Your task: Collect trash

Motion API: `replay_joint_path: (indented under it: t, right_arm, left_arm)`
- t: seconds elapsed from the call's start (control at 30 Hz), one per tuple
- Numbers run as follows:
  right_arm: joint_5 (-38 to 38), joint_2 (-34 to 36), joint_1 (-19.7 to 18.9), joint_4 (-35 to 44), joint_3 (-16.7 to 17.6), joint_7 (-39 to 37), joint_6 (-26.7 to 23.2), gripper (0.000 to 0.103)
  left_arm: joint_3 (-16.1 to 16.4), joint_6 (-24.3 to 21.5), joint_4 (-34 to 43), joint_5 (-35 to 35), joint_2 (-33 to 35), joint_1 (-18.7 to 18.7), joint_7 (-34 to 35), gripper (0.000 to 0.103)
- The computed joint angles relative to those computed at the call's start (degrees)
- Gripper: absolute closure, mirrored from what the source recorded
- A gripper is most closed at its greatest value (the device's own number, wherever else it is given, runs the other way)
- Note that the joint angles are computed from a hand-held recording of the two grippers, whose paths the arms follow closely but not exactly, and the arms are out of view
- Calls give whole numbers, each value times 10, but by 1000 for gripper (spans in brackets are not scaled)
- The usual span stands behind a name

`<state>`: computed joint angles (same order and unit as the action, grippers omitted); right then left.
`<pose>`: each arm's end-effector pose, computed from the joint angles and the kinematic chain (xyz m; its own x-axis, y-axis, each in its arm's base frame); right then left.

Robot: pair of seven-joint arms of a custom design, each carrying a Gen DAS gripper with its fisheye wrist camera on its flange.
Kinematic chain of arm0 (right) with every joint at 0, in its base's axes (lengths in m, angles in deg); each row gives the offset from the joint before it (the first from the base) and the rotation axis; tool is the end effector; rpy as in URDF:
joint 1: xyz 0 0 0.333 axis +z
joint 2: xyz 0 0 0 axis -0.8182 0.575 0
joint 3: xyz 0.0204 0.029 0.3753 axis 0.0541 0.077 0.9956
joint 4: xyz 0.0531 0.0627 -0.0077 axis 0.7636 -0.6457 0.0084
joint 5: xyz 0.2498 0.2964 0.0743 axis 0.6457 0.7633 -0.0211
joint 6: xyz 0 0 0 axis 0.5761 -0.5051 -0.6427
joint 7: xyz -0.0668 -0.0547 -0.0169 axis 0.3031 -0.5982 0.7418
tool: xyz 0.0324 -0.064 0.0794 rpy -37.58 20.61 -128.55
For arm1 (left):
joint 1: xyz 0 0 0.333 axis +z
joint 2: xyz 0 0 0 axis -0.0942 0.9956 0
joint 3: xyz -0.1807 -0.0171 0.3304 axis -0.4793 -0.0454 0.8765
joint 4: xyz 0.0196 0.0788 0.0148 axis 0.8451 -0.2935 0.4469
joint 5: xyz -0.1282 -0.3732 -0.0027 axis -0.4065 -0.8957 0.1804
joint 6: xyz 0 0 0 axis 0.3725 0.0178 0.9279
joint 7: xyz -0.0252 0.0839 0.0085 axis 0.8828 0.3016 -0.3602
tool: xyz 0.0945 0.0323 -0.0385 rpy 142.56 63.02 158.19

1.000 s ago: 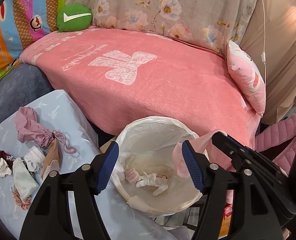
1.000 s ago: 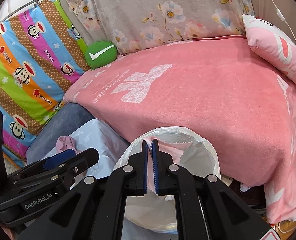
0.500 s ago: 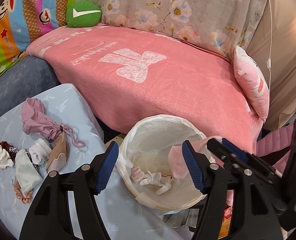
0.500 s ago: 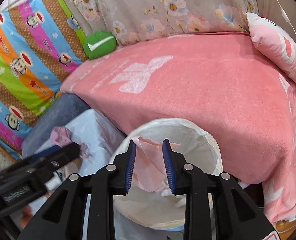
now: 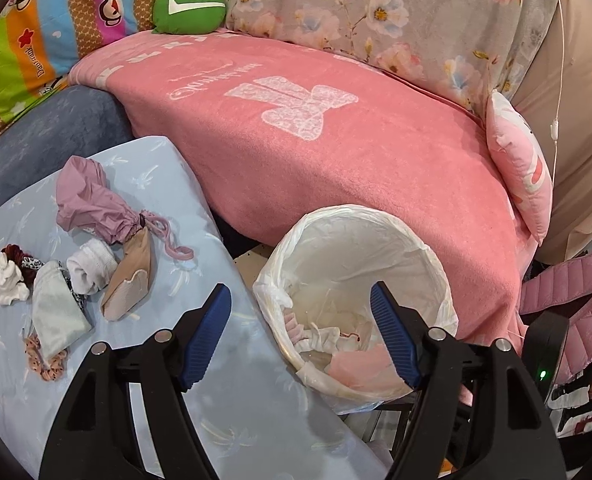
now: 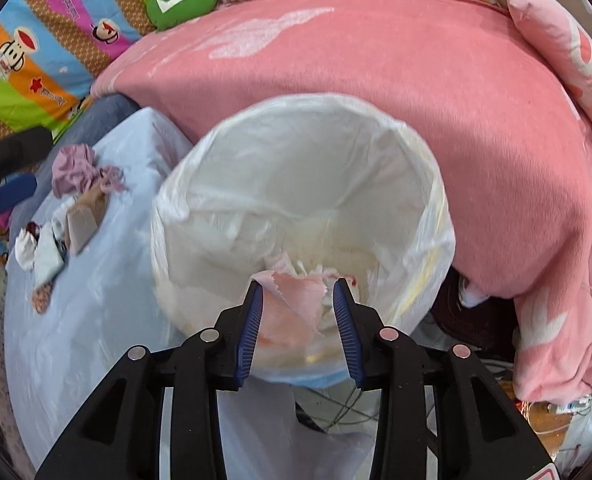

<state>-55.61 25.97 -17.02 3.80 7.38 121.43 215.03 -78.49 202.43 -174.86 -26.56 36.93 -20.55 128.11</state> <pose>0.6020 0.4979 0.4807 0.0847 -0.9817 -0.1708 -0.8852 0.0045 -0.4652 0.5878 -0.2841 0.5734 -0.0332 -0.9748 0.2208 -0.7727 -0.1151 -0.6242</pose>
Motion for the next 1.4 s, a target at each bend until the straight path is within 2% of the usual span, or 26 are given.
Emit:
replay_joint_path:
  t: [0.17, 0.37, 0.6, 0.7, 0.83, 0.93, 1.03, 1.1, 1.17, 1.27, 1.4]
  right_arm:
    - [7, -15, 0, -20, 10, -10, 11, 64]
    - [-1, -22, -1, -2, 2, -1, 41, 60]
    - [20, -7, -14, 51, 3, -19, 46, 58]
    - [49, 0, -29, 64, 14, -35, 57, 58]
    - [73, 13, -37, 97, 17, -57, 44, 58]
    - [93, 14, -44, 104, 21, -67, 50, 58]
    - [107, 14, -47, 107, 22, -73, 51, 58]
    - [108, 10, -46, 101, 18, -72, 54, 58]
    - [109, 3, -46, 90, 15, -70, 59, 58]
    - [105, -11, -46, 69, 11, -64, 67, 57]
    - [92, -35, -44, 31, 3, -41, 87, 54]
  left_arm:
    - [-1, 1, -9, -5, -3, 1, 1, 31]
    - [-4, 11, -26, -6, -7, 2, 14, 30]
    - [-11, 21, -27, -5, 8, -4, 73, 30]
    - [-19, 34, -20, -23, 18, -4, 117, 30]
    - [-10, 39, 7, -7, 38, -21, 138, 31]
    - [-13, 37, 34, -17, 59, -23, 165, 41]
    - [-27, 36, 57, -60, 79, -15, 203, 52]
    - [-41, 37, 70, -98, 90, -6, 236, 68]
    - [-49, 28, 85, -129, 102, -3, 259, 96]
    - [-35, 22, 96, -136, 108, -16, 255, 102]
    - [-11, -9, 118, -115, 119, -36, 221, 102]
